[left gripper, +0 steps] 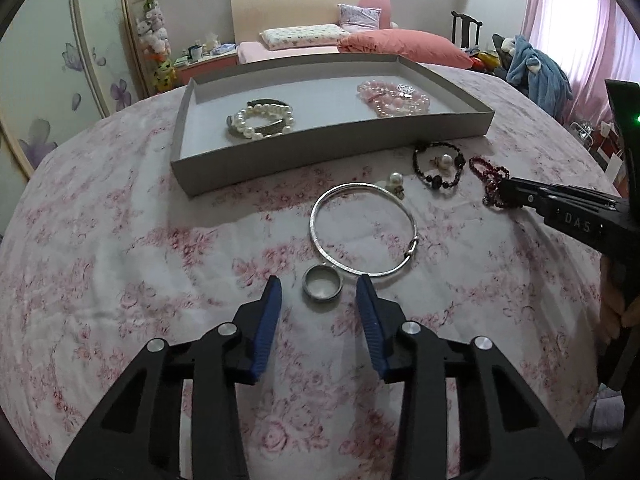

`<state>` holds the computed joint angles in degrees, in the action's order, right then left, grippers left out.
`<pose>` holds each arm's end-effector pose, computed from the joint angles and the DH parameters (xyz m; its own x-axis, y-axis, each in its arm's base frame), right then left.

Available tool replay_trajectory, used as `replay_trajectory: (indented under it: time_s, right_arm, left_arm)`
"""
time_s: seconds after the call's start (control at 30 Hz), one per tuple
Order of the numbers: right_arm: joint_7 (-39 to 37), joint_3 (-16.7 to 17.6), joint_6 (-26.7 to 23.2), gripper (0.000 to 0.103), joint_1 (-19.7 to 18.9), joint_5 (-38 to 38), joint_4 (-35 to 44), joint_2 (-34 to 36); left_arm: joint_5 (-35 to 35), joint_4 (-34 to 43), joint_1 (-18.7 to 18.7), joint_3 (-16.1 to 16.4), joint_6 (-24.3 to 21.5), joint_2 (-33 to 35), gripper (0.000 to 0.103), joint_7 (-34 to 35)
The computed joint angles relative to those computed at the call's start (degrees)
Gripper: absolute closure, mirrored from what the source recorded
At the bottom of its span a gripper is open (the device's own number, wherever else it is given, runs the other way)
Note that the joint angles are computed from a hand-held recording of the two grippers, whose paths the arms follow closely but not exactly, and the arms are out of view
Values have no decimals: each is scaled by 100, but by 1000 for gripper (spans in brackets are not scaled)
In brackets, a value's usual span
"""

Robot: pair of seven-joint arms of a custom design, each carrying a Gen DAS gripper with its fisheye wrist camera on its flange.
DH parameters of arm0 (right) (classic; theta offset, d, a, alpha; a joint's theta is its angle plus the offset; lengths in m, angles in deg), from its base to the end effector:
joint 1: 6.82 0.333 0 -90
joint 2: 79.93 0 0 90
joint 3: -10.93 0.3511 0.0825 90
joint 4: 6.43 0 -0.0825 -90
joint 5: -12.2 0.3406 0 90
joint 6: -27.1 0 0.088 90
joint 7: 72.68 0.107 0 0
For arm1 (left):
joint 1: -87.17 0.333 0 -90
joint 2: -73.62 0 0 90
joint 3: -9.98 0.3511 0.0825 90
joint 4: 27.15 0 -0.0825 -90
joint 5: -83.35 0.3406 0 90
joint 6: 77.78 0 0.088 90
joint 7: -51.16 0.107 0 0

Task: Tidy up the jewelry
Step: 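Grasp the dark red bead bracelet with the right tool while the left tool closes on the silver ring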

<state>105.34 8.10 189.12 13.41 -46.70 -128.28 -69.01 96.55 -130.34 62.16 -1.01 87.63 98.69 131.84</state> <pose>0.5267 0.2119 0.4228 -0.2651 -0.9565 -0.1216 -0.7173 0.2799 -0.6381 0.5505 -0.3908 0.4421 -0.5835 -0.8121 -0.0017 -0.6406 0.4616 -0.6136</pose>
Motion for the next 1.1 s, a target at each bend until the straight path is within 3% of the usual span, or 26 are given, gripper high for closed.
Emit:
replay_trajectory:
  time_s: [0.1, 0.17, 0.4, 0.57, 0.77, 1.1]
  right_arm:
    - [1, -3, 5, 90, -1, -6, -5, -1]
    - [-8, -5, 24, 90, -9, 1, -11, -1]
    - [-174, -12, 212, 90, -13, 113, -8, 29]
    - [-146, -56, 245, 86, 48, 54, 4, 56]
    - [-130, -86, 318, 84, 59, 56, -9, 67]
    - [-209, -81, 271, 83, 77, 102, -12, 58]
  left_arm:
    - [23, 108, -46, 10, -52, 57, 73, 10]
    - [185, 153, -202, 182, -57, 74, 80, -138]
    - [437, 129, -203, 441, -147, 9, 80, -605]
    - [654, -28, -171, 527, 104, -34, 79, -915]
    - [518, -44, 23, 320, 139, -26, 78, -793]
    - [482, -59, 7, 340, 148, -35, 78, -765]
